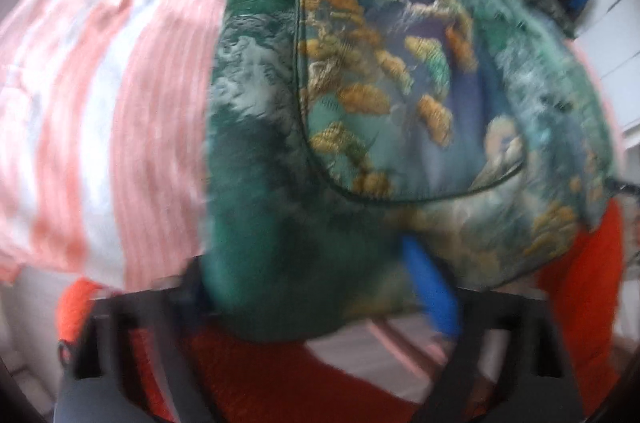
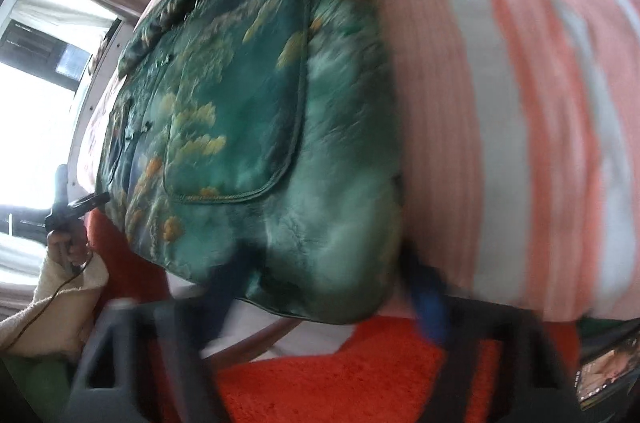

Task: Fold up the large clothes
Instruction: 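Grasp the jacket hem with the left gripper while the right gripper grasps the other hem corner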

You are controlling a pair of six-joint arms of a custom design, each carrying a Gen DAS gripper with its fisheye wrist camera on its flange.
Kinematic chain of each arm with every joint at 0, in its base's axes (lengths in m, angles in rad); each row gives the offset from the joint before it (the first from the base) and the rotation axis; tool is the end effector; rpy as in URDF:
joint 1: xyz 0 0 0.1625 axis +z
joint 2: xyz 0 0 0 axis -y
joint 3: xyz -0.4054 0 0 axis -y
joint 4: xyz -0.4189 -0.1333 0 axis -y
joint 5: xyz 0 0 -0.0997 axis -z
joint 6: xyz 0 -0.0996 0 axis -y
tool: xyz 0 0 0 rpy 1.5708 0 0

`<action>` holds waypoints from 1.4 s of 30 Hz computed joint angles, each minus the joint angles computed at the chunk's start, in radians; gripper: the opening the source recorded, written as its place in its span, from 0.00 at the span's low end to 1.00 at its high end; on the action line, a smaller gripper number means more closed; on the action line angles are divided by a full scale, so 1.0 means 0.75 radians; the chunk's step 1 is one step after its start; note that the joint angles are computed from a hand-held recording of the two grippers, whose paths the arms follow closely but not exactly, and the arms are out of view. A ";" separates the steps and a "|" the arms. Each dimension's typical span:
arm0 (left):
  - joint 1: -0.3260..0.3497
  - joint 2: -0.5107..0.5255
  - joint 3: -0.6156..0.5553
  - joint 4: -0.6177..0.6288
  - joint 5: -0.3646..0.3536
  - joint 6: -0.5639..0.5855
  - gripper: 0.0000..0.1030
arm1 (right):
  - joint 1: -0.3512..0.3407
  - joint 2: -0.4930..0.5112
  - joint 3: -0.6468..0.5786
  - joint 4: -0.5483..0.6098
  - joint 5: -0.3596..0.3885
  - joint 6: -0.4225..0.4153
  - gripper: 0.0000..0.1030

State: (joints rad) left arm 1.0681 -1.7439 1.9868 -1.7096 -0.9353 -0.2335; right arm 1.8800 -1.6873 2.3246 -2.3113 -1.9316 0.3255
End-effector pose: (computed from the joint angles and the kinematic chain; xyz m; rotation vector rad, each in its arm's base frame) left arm -0.0374 -0.4674 0.3710 0.3790 2.4786 -0.1749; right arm 0.2147 -0.3496 0.2335 -0.0495 -2.8153 0.2984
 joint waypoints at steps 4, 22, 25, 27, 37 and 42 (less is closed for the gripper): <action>-0.026 -0.040 0.008 -0.001 -0.003 -0.054 0.12 | 0.057 0.027 -0.026 0.006 -0.052 0.046 0.13; -0.148 -0.226 -0.224 0.197 -0.293 -0.109 0.08 | 0.138 -0.281 -0.009 0.069 0.201 0.149 0.10; -0.119 -0.090 -0.303 -0.060 -0.284 -0.011 0.08 | 0.116 -0.163 -0.146 -0.094 0.194 0.034 0.10; -0.086 0.047 -0.380 -0.207 -0.260 0.052 0.08 | 0.074 -0.013 -0.281 -0.217 0.168 -0.056 0.10; 0.046 0.692 -0.780 -0.441 0.051 0.120 0.62 | -0.132 0.604 -0.737 -0.646 0.032 -0.087 0.83; 0.087 0.583 -0.667 -0.706 -0.019 0.273 0.99 | -0.133 0.564 -0.715 -0.665 0.013 -0.100 0.86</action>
